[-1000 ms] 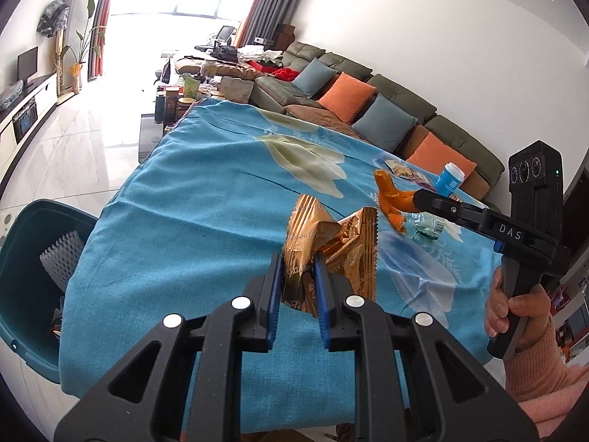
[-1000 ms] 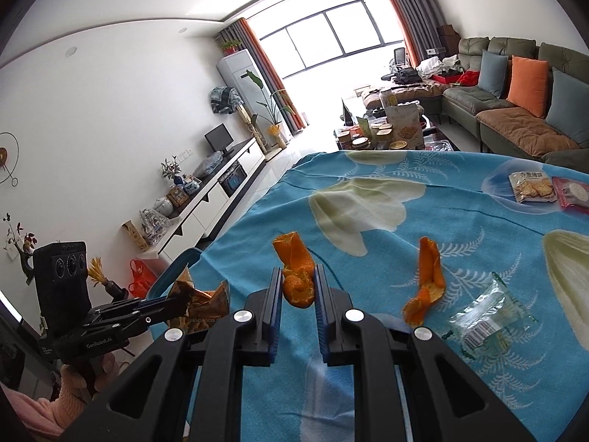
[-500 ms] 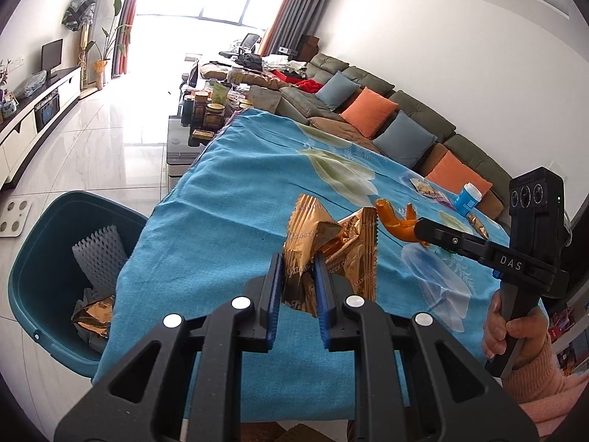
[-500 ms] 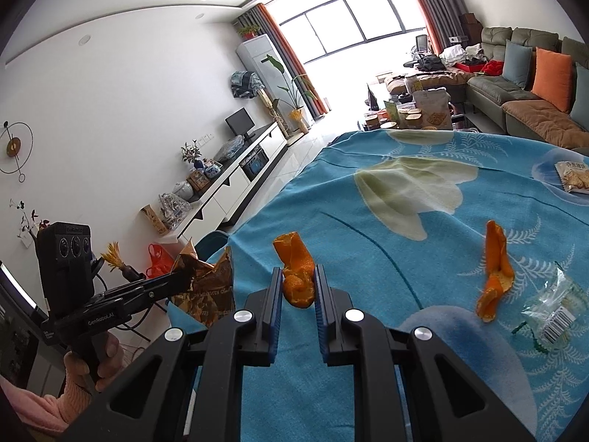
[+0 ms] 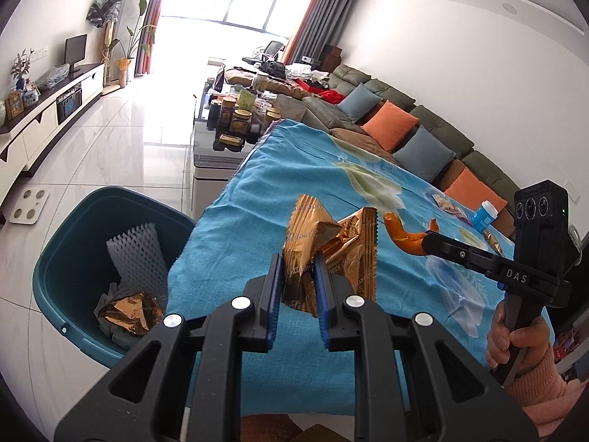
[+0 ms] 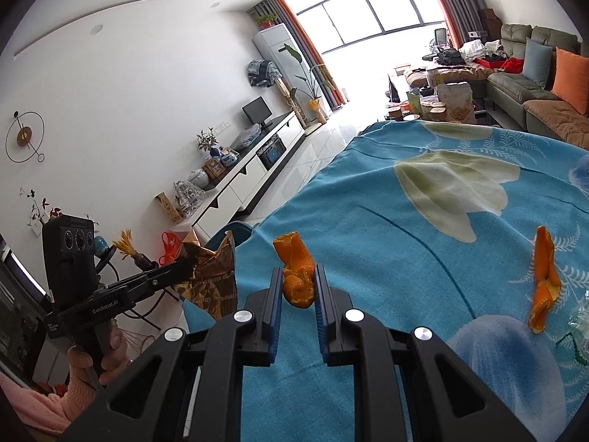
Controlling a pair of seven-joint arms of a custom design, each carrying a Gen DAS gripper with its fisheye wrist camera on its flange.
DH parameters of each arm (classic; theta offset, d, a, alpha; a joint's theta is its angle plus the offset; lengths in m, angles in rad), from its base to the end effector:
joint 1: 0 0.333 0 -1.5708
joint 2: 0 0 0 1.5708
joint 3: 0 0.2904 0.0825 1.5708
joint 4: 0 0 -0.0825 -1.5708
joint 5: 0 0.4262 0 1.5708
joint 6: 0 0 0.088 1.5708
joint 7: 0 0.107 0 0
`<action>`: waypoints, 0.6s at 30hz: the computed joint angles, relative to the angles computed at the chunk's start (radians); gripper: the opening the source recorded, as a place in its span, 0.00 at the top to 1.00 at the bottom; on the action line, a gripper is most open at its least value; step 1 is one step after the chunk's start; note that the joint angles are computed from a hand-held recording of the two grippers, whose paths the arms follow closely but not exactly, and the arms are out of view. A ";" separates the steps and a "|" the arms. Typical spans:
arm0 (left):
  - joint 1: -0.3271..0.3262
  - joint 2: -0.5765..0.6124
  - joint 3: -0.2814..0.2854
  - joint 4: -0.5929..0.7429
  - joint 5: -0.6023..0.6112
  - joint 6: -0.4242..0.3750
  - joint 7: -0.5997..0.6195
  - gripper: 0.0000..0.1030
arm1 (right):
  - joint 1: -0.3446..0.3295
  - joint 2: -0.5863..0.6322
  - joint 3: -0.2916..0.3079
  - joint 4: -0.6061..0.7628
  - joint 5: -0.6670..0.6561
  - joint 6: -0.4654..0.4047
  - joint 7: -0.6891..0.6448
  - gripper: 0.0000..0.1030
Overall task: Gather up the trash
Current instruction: 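Lift the foil bag and orange peel off the table toward the bin, then carry the foil bag and orange peel over the teal bin with both grippers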
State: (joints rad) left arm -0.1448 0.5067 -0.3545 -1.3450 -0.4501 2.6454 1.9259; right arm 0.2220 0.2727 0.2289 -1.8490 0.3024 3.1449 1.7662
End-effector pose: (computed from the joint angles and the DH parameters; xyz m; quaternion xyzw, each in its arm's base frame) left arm 0.7165 -0.3064 0.5095 -0.4819 0.7508 -0.4469 0.0656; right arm 0.6455 0.2685 0.4565 -0.5869 0.6424 -0.1277 0.4761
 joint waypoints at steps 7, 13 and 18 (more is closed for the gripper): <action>0.013 -0.024 0.006 -0.032 -0.005 0.023 -0.009 0.83 | -0.011 0.036 0.031 0.051 0.015 -0.021 -0.037 0.85; 0.022 -0.035 0.010 -0.048 -0.009 0.035 -0.016 0.83 | 0.000 0.064 0.032 0.096 0.020 -0.045 -0.061 0.85; 0.029 -0.048 0.013 -0.067 -0.012 0.049 -0.023 0.83 | -0.001 0.096 0.043 0.140 0.032 -0.060 -0.087 0.85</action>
